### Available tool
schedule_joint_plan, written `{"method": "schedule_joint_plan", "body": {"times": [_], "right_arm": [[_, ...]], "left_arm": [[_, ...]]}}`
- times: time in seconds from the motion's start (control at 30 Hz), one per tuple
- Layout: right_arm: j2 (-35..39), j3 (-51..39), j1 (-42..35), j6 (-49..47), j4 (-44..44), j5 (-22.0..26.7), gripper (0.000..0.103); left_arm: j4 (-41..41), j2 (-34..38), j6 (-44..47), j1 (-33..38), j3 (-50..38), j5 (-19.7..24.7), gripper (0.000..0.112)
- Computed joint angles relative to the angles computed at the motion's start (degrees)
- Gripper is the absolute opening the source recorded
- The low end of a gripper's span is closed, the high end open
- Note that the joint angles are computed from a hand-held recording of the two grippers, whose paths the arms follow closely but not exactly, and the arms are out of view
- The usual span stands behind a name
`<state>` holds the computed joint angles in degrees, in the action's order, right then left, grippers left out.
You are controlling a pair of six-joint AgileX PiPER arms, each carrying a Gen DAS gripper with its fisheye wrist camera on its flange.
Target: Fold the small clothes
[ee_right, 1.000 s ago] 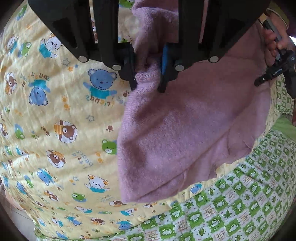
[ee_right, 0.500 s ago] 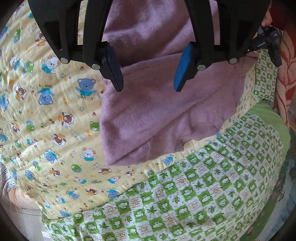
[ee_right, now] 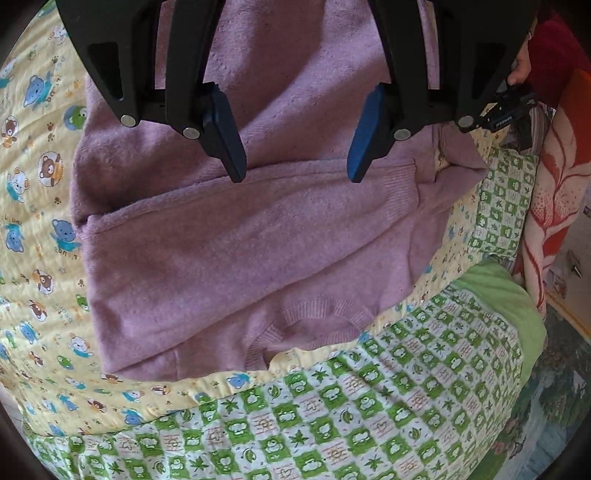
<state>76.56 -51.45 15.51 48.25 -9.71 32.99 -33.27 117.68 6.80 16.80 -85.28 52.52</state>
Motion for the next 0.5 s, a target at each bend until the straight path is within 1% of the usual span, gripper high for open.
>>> {"method": "schedule_joint_plan", "body": {"times": [0.03,0.07,0.1,0.17,0.2,0.23,0.3,0.4,0.5], "right_arm": [[0.18,-0.14,0.47,-0.10,0.35,-0.03,0.058],[0.29,-0.30,0.86,-0.13,0.47,0.11,0.058],[0.37,-0.54,1.28,-0.11,0.36,0.44,0.058],[-0.12,-0.54,1.48,-0.73,0.36,0.89,0.058],[-0.46,-0.38,1.41,-0.81,0.15,1.08,0.058],[-0.78,-0.25,1.36,-0.58,-0.32,1.45,0.058],[-1.77,0.60,0.47,-0.42,-0.49,1.54,0.058],[-3.05,2.12,-1.11,0.28,-0.33,0.90,0.058],[-4.00,3.12,-2.95,-0.39,0.62,0.57,0.058]], "left_arm": [[0.01,-0.06,0.45,-0.40,0.28,-1.54,0.044],[-0.42,0.29,1.43,-0.90,-0.38,-1.59,0.001],[-0.16,0.27,1.22,-1.26,-0.94,-1.28,0.006],[-0.50,-2.55,1.86,-2.72,0.21,-3.54,0.005],[-0.86,-4.43,2.73,-3.98,0.02,-3.83,0.005],[-1.66,-6.26,3.90,-5.36,-0.72,-3.74,0.005],[-2.86,-7.59,4.33,-8.42,-4.61,-2.24,0.005],[-6.00,-6.38,4.77,-13.45,-13.55,1.42,0.005],[-6.36,-0.41,3.24,-20.97,-27.07,5.30,0.005]]}}
